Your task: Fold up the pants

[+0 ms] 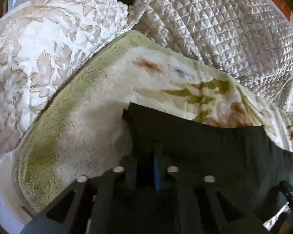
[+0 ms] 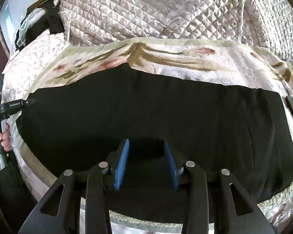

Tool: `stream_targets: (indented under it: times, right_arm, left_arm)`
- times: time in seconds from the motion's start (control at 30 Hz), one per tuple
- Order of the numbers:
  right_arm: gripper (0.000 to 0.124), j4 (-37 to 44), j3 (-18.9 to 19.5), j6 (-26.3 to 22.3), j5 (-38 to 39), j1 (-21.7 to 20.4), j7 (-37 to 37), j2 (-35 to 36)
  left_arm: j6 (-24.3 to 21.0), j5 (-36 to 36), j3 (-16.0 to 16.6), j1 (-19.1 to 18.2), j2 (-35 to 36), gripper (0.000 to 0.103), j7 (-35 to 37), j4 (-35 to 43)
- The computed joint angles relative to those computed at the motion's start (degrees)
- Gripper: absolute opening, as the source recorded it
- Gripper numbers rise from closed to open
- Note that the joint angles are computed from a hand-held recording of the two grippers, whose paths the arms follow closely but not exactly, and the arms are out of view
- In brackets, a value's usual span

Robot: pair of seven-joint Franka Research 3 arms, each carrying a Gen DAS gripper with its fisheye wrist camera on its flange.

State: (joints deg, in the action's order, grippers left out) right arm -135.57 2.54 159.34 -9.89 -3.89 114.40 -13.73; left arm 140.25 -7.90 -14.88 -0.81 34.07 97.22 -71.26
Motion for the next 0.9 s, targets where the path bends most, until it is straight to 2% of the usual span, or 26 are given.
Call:
stream_targets:
  times: [0.2,0.33,0.63,0.77,0.9]
  right_arm:
    - [0.038,-1.1,-0.5,1.5,1.7,-0.1,-0.2,-0.8]
    - [0.038,-2.6,-0.2,3.0,2.5,-0.8,0.6,-2.0]
    - [0.038,-7.2,-0.1,5.0,5.6,-2.8,-0.4,-6.5]
    - [0.038,-9.0,-0.1,5.0,7.3,-3.9,-1.1,-8.5]
    - [0.038,-10.0,-0.2,5.5,9.0,-4.2,-2.3,-9.5]
  left_arm:
    - [-2.0,-9.0,-4.1,3.5,-2.7,0.011,2.0,-1.8]
    - [-4.3,-15.0,-6.2,3.6,-4.3,0.011,5.4,-2.2]
    - [-12.4,-21.5,-7.9,-2.1,-1.9,0.010,6.8,3.4]
    - [-14.0,-23.0,-8.9,-4.8,-0.4,0.010,8.1,4.9]
    - [-18.4,-21.2,-8.3,-7.7,2.0,0.012,7.2,7.7]
